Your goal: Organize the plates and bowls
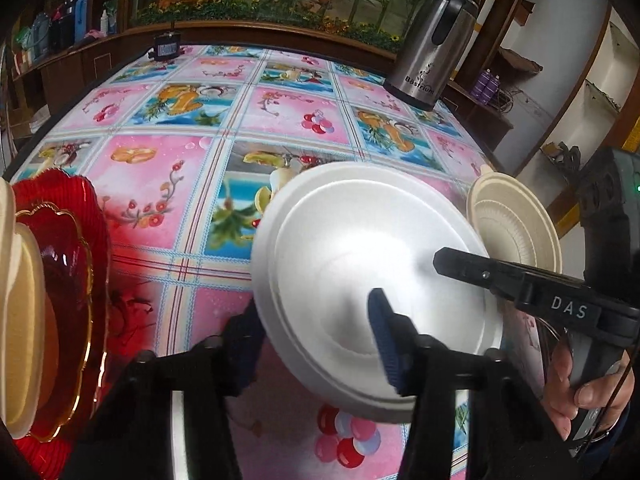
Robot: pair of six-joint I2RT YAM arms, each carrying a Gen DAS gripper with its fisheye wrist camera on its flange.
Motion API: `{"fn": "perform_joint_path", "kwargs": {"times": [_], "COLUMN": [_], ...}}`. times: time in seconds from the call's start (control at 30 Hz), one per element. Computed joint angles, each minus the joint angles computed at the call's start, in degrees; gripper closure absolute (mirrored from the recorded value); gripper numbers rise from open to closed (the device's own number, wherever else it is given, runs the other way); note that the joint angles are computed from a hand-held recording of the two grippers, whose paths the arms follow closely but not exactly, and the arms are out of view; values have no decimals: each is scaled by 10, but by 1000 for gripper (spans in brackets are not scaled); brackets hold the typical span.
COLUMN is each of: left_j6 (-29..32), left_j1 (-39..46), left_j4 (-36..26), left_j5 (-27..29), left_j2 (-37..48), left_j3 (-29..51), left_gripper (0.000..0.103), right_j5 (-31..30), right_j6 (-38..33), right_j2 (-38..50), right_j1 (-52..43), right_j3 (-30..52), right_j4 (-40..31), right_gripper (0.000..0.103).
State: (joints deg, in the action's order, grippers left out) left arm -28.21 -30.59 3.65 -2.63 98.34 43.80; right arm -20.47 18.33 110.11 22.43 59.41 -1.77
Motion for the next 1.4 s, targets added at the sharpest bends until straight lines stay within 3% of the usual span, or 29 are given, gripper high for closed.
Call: {"fn": "perform_joint_path", "kwargs": {"times": [0.4,0.53,0.9,1.1,1.4], "left_j6": [-9,-7,0,-10,-19], "left_j1": [13,10,-23,-10,-16], "left_j4": [17,21,-22,-17,-5], "left_j5": [9,4,-68,-47,-53], "left_j2": [14,16,-34,-44,-54], "left_j3": [-10,-9,-30,-57,-72], "left_gripper": [68,88,88,88,88], "right_j5": [2,-1,18,75,64], "right_j6": [3,2,-19,-46,-36], "right_j2": [2,0,-22,-25,-8], "right_j1": [4,5,29,71,68], "right_j3": [-1,-3,-11,-16,-9], "right_j4": [4,7,4,11,13], "right_gripper": [88,88,87,87,88]}}
